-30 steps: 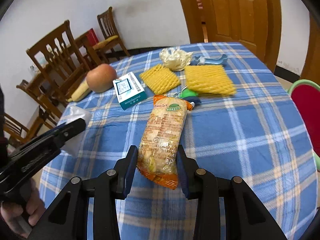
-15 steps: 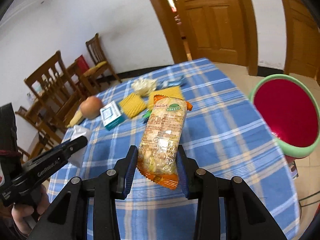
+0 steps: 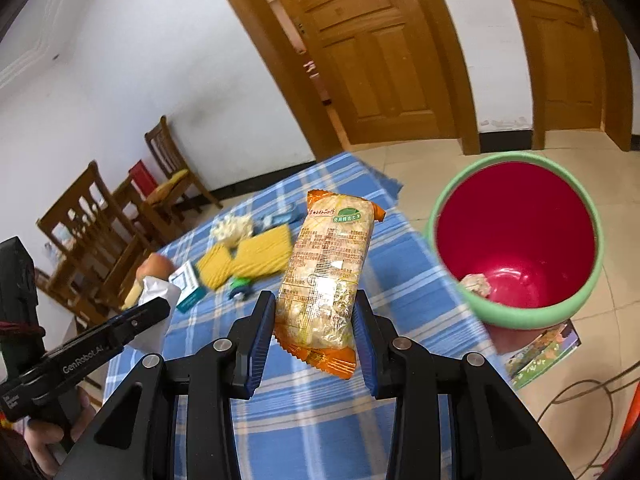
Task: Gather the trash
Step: 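Carry the plastic bag with the left tool while the right tool carries the snack bag over the bin, then open the right tool to drop the snack bag while the left tool drops the plastic bag in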
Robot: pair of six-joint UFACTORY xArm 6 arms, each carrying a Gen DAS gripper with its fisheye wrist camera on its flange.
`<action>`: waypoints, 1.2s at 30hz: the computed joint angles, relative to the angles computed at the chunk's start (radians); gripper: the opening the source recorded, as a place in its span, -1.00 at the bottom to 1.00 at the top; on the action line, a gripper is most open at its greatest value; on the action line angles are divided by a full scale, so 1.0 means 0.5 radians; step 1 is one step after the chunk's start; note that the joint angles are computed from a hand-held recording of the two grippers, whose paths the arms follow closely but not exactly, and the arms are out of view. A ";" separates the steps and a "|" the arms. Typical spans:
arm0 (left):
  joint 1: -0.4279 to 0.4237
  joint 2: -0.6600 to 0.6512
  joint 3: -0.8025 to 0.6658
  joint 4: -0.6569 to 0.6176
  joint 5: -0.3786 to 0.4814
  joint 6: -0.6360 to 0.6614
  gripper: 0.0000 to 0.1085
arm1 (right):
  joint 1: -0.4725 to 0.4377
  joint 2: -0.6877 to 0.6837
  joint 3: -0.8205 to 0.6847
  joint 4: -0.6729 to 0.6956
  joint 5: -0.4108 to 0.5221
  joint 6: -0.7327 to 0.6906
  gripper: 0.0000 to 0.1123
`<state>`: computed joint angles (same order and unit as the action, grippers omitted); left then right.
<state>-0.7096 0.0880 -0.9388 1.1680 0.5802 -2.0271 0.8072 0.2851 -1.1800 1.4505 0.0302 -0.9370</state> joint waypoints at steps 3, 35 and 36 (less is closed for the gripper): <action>0.001 0.109 -0.139 -0.048 -0.010 0.111 -0.53 | -0.063 -0.005 0.000 0.078 0.017 -0.060 -0.31; -0.025 1.436 -1.856 -0.920 -0.010 1.492 -0.53 | -0.598 0.234 -0.116 0.040 0.227 0.122 -0.26; -0.027 1.468 -1.902 -0.947 -0.002 1.528 -0.53 | -0.608 0.239 -0.120 0.027 0.239 0.136 -0.25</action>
